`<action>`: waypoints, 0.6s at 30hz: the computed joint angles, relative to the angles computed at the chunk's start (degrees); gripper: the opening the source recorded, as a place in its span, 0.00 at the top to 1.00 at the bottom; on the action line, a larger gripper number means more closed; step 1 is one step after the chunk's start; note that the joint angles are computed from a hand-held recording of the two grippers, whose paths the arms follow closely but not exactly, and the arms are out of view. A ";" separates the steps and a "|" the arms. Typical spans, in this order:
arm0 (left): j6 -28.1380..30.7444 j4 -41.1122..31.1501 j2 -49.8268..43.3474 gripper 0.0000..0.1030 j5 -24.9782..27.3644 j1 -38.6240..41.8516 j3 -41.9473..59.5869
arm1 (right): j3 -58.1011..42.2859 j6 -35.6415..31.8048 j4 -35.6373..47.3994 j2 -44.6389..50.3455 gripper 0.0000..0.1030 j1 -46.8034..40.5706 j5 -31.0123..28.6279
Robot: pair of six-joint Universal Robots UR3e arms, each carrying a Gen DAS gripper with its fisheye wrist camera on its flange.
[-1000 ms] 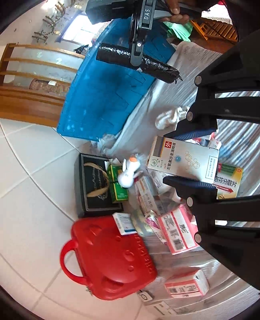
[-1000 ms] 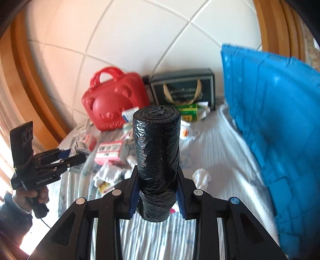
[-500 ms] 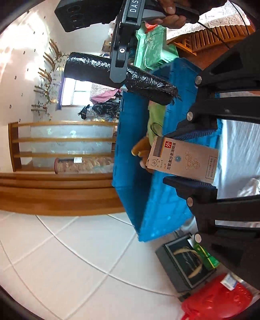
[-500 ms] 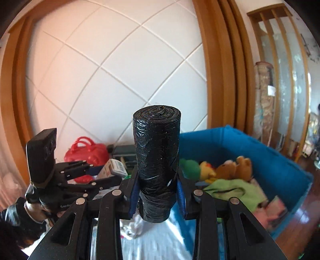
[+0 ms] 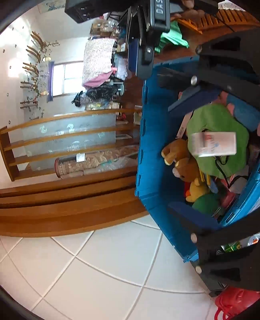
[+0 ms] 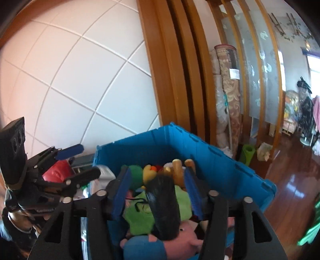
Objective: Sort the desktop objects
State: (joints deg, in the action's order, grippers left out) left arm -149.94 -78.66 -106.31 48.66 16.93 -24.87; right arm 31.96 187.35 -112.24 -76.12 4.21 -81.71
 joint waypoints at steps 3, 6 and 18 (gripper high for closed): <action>-5.75 1.77 -1.54 0.08 6.21 -3.12 2.66 | 8.31 -0.40 -5.19 -5.28 0.17 -4.51 3.89; -10.45 1.08 -6.33 0.07 14.00 -6.59 10.01 | 12.21 -1.06 -7.89 -7.51 0.02 -6.68 5.66; -11.98 18.18 10.68 0.07 21.10 -5.80 -21.76 | 30.12 -1.77 -21.16 -17.34 0.00 -8.82 10.15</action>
